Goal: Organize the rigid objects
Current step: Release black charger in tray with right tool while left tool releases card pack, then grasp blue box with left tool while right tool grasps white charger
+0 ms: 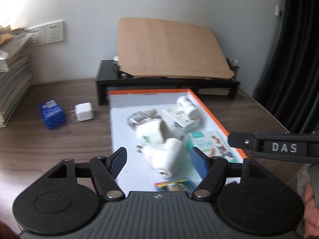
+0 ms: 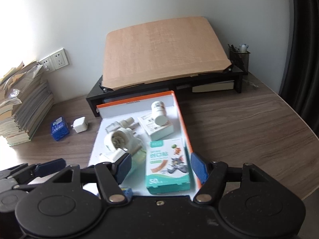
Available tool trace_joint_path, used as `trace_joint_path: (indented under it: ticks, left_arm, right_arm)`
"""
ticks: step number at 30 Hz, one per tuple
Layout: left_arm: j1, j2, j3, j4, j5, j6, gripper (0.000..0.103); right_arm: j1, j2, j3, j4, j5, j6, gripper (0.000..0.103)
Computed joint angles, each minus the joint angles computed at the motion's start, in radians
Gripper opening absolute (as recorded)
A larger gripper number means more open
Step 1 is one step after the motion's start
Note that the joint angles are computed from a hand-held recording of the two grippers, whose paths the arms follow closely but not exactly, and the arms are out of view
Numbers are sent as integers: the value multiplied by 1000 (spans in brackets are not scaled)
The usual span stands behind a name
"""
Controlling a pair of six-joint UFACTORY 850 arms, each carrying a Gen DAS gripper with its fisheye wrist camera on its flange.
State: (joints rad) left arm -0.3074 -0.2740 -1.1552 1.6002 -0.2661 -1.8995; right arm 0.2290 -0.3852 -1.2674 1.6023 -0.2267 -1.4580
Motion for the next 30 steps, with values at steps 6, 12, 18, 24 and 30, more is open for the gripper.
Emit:
trace_joint_path:
  ticks: [6,12,18,24,30]
  left_arm:
    - [50,22,6,-159,-67,76,73]
    - [97,29,-5,-277,-113,153,74]
    - [162,-5,-58,-337,-129,185,85]
    - [238,-107,-183,-481,-132,299,92]
    - [303,-265,-379,-762,-156,546,99]
  right_arm:
    - [47,-24,-42,-77,-21,69,79]
    - [105,-68,-110,-244,-34,233,79]
    - [154,-112,-183,-383,-33,375,79]
    - [186,-162,-256,-562,-25,576,79]
    - [211,-228,-346,-811,-20,852,79]
